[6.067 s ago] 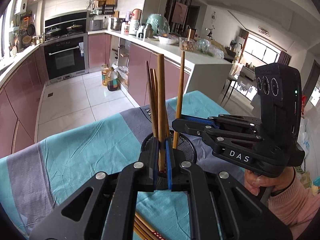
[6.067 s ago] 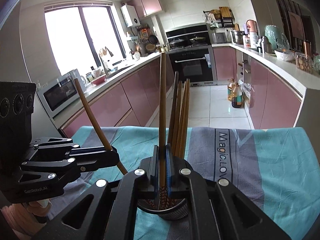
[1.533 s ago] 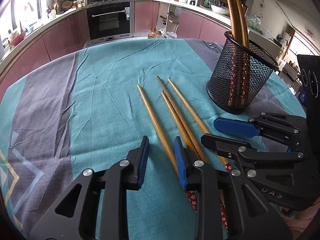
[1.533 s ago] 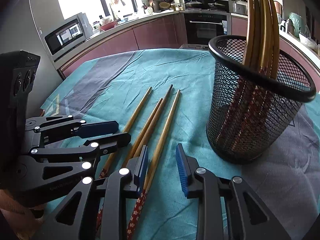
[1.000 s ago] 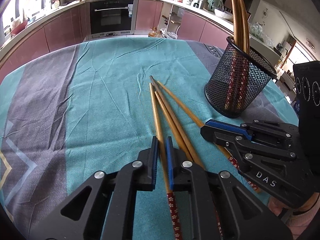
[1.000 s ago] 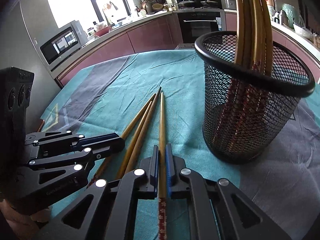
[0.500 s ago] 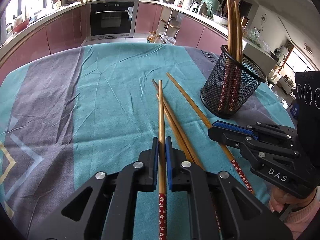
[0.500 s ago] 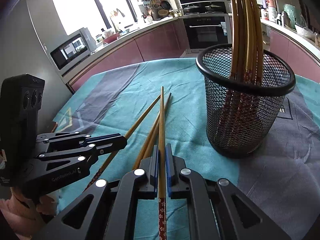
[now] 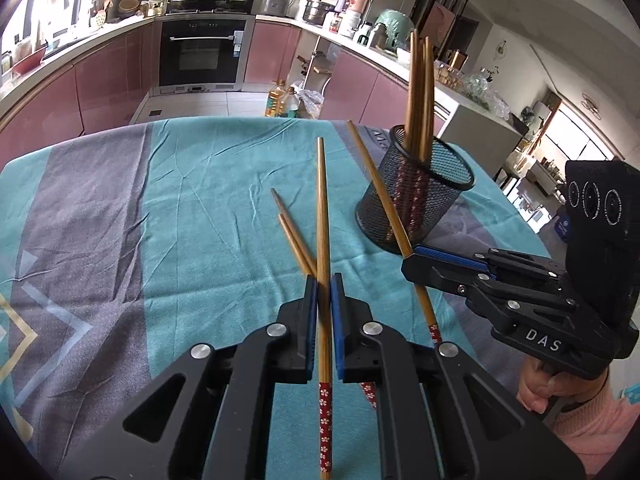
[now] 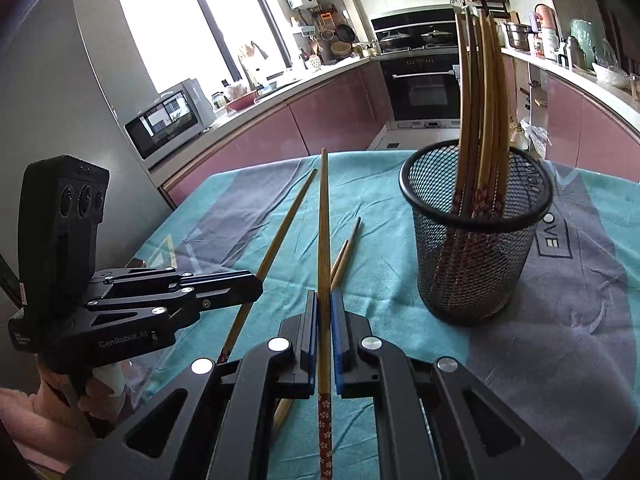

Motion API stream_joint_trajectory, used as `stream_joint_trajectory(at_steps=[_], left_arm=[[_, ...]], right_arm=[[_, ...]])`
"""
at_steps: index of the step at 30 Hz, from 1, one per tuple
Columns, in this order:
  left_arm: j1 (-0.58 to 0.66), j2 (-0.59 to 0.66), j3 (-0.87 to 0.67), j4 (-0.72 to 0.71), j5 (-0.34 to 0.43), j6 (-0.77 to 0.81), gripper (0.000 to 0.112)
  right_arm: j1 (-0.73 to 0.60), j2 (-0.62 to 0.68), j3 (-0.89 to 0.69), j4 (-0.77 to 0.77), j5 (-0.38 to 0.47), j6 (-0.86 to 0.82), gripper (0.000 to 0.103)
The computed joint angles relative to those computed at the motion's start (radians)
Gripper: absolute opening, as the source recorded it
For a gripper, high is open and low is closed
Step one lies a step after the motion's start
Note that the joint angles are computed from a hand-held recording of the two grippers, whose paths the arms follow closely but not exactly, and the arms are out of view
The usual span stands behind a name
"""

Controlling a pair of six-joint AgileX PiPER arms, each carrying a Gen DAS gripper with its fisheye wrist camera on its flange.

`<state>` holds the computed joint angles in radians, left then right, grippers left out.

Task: Organize utensils
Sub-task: 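Lift the chopstick in the left tool over the mesh cup while the right tool carries its own, then lower the chopstick into the mesh cup and open the left tool while the right tool releases its own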

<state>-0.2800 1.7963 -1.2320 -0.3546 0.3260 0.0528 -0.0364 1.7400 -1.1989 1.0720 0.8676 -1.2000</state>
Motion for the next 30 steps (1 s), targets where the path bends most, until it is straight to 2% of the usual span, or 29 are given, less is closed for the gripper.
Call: stream_joint_trajectory(at_steps=[6,11,20,30], left_arm=[[0.022,-0.056,0.019,-0.195,0.015,0.198,0.007],[0.024,-0.109,0.019,-0.293,0.030,0.319,0.007],[0.007,-0.142,-0.035,-0.278,0.030,0.311,0.007],[0.003,-0.078,-0.205,-0.233,0.055,0.264,0.007]], right_arm=[[-0.055,-0.033,0.008,0.054,0.046,-0.036,0.006],[-0.096,-0.057,0.003,0.092,0.076,-0.055,0.006],[-0.159,-0.056,-0.045,0.133,0.112,-0.072,0.006],[-0.203,-0.043,-0.146,0.153,0.146,-0.066,0.006]])
